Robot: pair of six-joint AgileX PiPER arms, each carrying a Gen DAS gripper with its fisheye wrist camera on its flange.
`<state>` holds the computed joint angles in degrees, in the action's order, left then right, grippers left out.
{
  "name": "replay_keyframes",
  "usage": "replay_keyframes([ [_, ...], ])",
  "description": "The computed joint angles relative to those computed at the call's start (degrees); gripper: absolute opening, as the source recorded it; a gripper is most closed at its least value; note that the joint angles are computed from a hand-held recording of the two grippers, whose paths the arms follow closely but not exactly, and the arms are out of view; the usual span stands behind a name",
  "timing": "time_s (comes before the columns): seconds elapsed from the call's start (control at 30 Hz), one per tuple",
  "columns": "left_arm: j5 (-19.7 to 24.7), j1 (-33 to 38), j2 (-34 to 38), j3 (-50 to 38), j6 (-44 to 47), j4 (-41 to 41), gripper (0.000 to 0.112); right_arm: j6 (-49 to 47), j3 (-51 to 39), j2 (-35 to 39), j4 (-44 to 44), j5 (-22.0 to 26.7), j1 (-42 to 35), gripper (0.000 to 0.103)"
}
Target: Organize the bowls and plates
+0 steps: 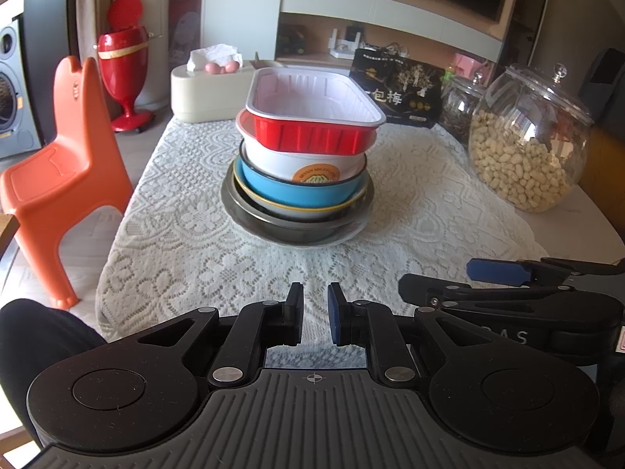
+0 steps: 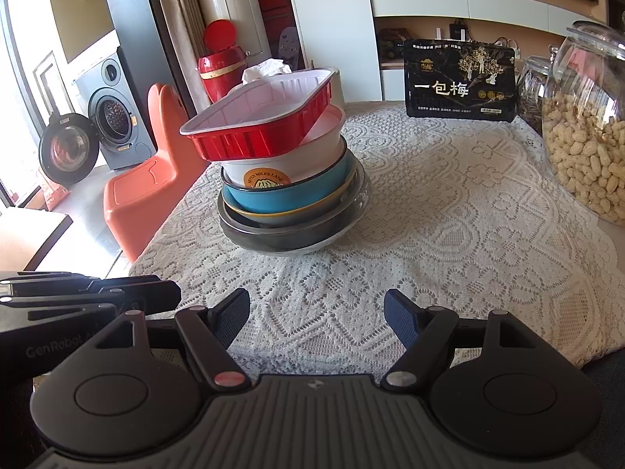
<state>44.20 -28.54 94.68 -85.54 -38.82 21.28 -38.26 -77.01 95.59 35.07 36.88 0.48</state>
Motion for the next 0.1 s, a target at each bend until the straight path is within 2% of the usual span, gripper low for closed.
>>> replay_keyframes([
  [0.1, 0.47, -0.53, 0.08, 0.06, -2.15, 2.41, 0.016, -1.61, 0.04, 0.08, 1.85, 0.25, -0.58, 0.076],
])
